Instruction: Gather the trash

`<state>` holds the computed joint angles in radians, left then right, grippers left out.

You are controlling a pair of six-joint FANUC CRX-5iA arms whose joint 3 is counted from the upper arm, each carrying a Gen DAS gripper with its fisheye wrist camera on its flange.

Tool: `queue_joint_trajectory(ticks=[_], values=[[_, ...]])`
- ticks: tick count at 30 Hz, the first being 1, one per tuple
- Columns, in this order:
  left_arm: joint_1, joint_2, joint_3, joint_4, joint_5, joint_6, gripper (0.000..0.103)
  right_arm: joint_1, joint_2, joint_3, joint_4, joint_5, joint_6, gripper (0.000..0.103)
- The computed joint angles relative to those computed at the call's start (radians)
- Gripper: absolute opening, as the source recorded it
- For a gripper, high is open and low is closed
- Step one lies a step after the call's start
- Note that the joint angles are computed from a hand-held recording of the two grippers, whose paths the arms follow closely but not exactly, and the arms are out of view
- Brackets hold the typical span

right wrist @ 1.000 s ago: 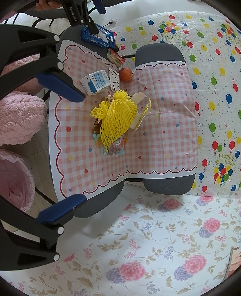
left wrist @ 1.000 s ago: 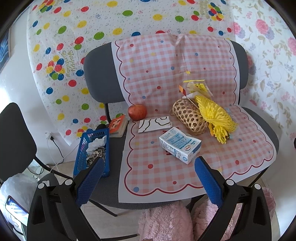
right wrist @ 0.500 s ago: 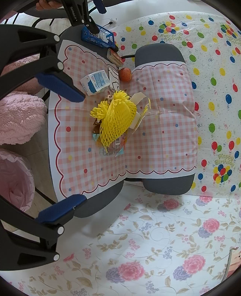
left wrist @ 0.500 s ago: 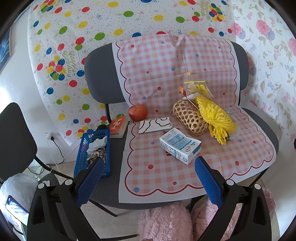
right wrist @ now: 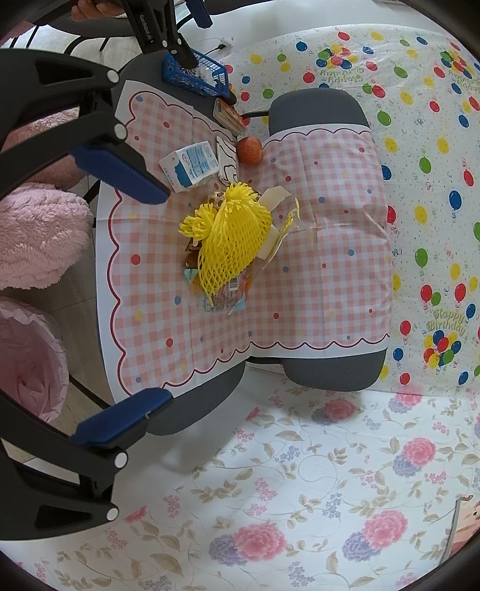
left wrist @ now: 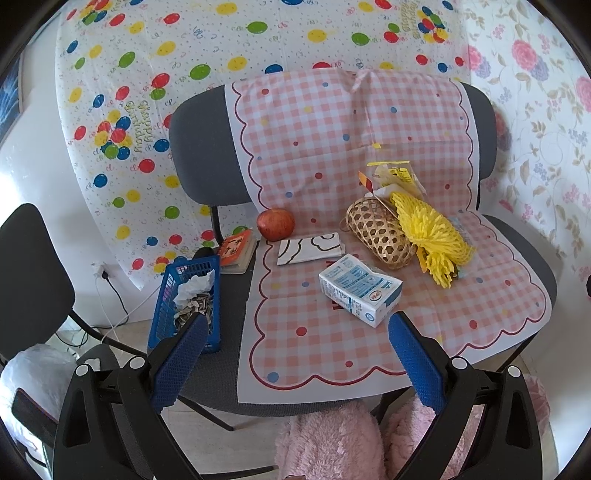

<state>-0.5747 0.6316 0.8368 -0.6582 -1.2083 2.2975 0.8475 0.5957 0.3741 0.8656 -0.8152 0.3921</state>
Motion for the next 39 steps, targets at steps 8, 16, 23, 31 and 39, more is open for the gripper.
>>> queue_joint_trajectory(ticks=[8, 16, 23, 31, 39], values=[[0.002, -0.005, -0.004, -0.002, -0.006, 0.003, 0.096, 0.001, 0.004, 0.006, -0.002, -0.003, 0.002, 0.097], [0.000, 0.003, 0.007, -0.003, -0.011, 0.004, 0.096, -0.001, 0.005, 0.004, 0.002, 0.001, -0.002, 0.097], [0.001, 0.000, -0.001, -0.003, -0.009, 0.005, 0.096, 0.000, 0.006, 0.007, -0.006, -0.001, 0.005, 0.097], [0.010, 0.026, 0.009, -0.015, -0.022, 0.026, 0.096, -0.014, 0.040, 0.027, -0.016, 0.048, 0.039, 0.097], [0.068, 0.062, 0.013, 0.077, 0.037, 0.006, 0.096, -0.055, 0.144, 0.129, -0.068, 0.170, 0.138, 0.097]])
